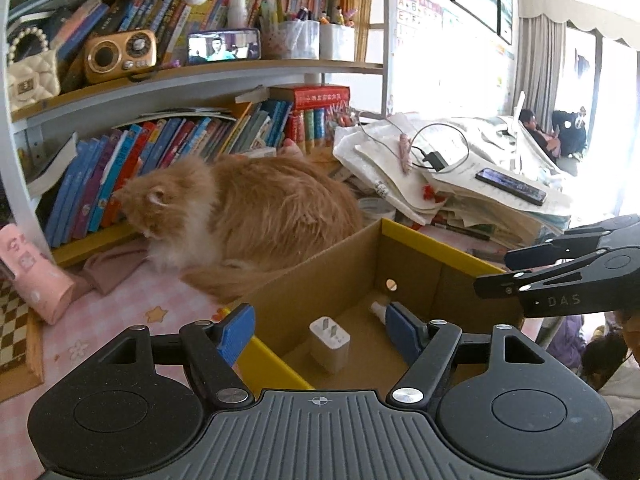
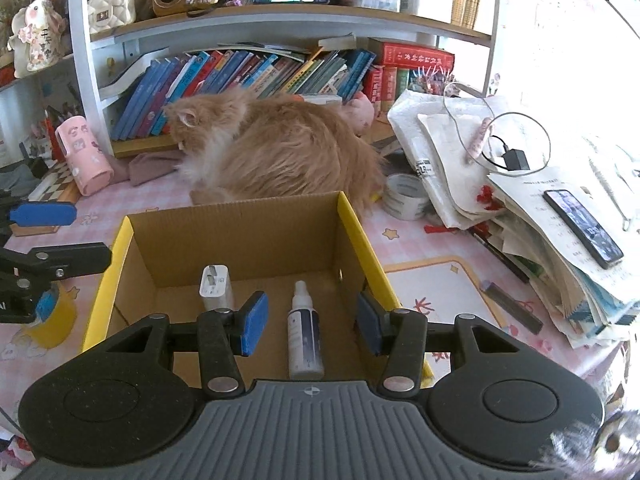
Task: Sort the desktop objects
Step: 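Withdraw both open tools up from the yellow box, then move both open tools toward the yellow tape roll and pink bunny plush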
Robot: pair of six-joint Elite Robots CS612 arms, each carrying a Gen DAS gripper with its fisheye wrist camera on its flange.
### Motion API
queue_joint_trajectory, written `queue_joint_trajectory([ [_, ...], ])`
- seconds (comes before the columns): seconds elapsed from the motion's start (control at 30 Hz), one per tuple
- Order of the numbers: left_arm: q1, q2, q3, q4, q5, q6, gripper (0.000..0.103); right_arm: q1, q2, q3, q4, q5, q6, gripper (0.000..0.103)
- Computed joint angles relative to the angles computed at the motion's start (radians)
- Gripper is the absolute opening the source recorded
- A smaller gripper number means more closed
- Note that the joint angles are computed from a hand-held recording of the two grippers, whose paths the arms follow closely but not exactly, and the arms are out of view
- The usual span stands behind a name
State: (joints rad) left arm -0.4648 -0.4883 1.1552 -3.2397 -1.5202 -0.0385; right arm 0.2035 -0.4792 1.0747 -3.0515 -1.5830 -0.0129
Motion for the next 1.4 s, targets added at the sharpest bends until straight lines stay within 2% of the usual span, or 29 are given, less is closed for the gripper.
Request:
queue_joint_trajectory([
  [0.43, -0.007, -0.063, 0.136, -0.067, 0.022, -0.038, 0.074, 0.012, -0.066, 0.148, -0.099, -0.04, 0.098, 0.046],
  [0.83, -0.02, -0.114, 0.271, -0.12, 0.014, -0.026, 0.074, 0.035, -0.113, 0.269, -0.135, -0.061, 0.157, 0.046],
  [1.17, -0.037, -0.165, 0.404, -0.152, 0.036, -0.057, 0.074, 0.067, -0.147, 0.362, -0.158, -0.049, 0.16, 0.046],
  [1.4, -0.048, -0.192, 0.48, -0.13, 0.045, -0.071, 0.074, 0.091, -0.166, 0.421, -0.182, -0.035, 0.167, 0.047],
])
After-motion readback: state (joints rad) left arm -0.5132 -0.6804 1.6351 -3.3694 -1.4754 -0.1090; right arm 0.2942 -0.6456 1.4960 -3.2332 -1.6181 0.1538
